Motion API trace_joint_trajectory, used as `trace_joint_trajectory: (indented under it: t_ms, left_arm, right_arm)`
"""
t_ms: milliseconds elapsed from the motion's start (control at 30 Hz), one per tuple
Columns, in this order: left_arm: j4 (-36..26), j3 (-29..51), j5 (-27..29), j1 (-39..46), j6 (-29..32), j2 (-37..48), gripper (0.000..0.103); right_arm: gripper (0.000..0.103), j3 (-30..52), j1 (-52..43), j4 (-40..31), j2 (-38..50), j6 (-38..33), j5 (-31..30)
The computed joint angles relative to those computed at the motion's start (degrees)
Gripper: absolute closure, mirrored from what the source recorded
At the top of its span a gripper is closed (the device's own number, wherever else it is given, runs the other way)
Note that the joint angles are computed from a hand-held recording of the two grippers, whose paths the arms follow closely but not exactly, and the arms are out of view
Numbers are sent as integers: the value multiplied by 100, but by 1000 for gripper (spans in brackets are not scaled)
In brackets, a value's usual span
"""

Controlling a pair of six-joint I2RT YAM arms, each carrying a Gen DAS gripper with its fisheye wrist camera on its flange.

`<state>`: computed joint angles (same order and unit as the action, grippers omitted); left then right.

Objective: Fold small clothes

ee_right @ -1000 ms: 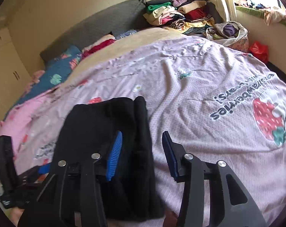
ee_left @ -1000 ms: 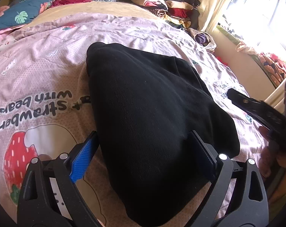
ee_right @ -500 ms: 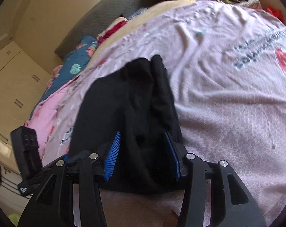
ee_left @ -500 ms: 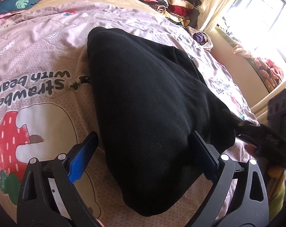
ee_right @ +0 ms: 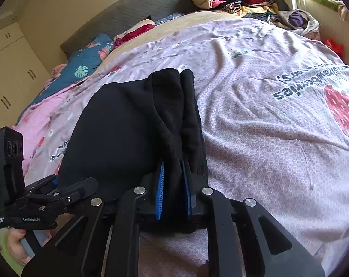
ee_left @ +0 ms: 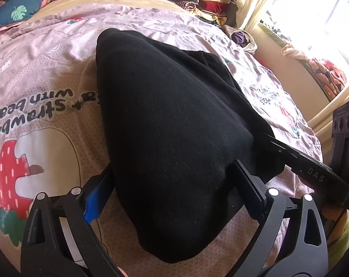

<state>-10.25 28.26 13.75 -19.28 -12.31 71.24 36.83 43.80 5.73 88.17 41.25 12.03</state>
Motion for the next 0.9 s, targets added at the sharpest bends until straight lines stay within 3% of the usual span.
trace_joint_trajectory:
  t_ms: [267, 333, 467, 567, 733, 900]
  left_arm:
    - [-127, -40, -45, 11, -14, -164, 14]
    - [-172, -69, -34, 26, -12, -233, 14]
    - [-271, -102, 26, 90, -2, -357, 14]
    - [-410, -137, -5, 68, -9, -573, 14]
    - [-735, -183, 24, 117, -10, -1093, 13]
    - [-1149, -211, 57, 204, -24, -1671, 9]
  right_arm:
    - [79, 61, 431, -383, -107, 162, 856]
    - [68, 107, 559, -548, -120, 213, 1134]
    - [65, -11, 759, -701, -298, 358, 1483]
    - [55, -98, 947, -876, -503, 547, 1793]
    - [26, -275, 1291, -1220, -967, 961, 2232]
    - [11, -485, 1762, -1621, -1542, 1479, 2559]
